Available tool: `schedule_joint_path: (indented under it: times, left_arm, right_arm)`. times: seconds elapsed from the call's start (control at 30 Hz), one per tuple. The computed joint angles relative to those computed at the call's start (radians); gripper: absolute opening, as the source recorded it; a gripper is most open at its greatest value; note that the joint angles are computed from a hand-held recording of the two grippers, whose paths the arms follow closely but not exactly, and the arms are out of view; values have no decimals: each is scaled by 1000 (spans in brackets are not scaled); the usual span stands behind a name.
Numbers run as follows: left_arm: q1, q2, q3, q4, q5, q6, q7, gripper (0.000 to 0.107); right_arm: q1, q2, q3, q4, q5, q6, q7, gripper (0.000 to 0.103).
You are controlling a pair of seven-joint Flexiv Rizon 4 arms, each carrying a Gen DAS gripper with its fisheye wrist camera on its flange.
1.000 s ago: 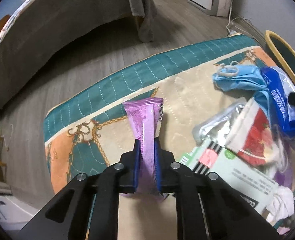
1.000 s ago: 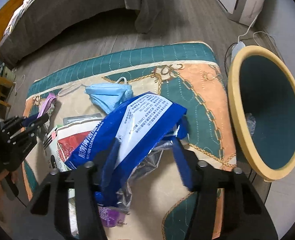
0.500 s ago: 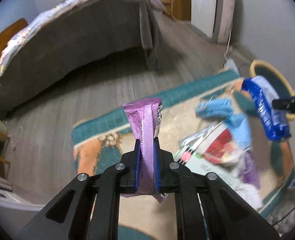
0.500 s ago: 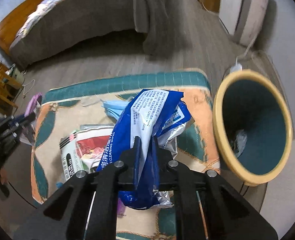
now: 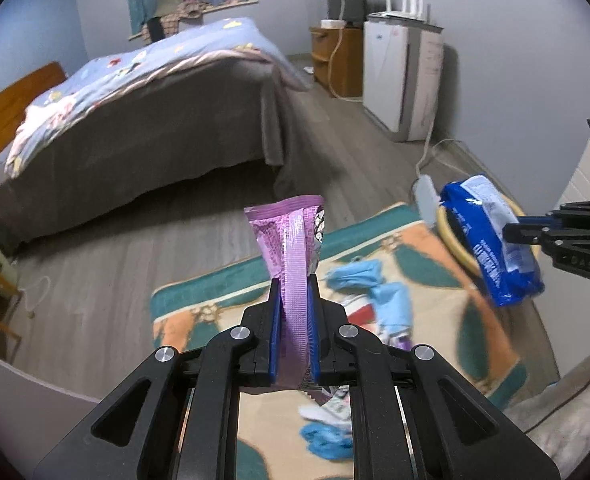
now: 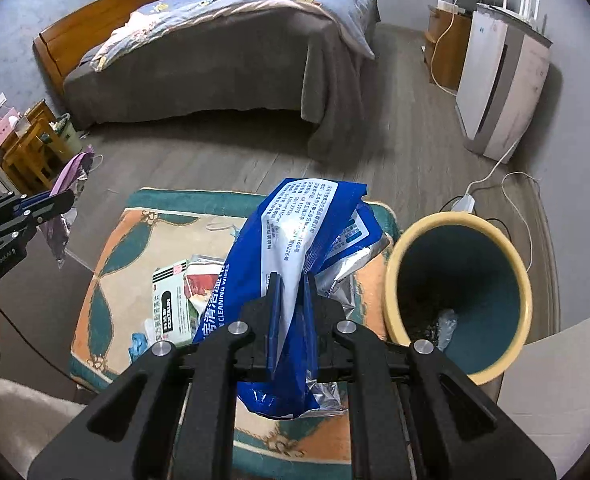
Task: Collect trash
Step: 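Carry the wrapper and wipes packet over the bin and release both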
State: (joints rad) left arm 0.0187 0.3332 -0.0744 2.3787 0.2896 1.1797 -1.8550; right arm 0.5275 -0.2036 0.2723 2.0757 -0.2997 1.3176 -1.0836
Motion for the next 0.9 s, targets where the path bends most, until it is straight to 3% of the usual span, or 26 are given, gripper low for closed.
schedule_joint_path:
  times: [0.33,0.67,0.9]
  left_arm:
    - [-98,-131,-85,-117,14,13,-43,12]
    - [-239,-344,-75,-300,67,-8,-46,12]
    - [-317,-471,-31,-387,7,11,18,12]
  right_arm:
    - [-73,79,-32,78,5,35,-15,11]
    - [-152,87,-106,134,-100,93,75,11]
    - [-203,54,-112,128,-65,99,61,11]
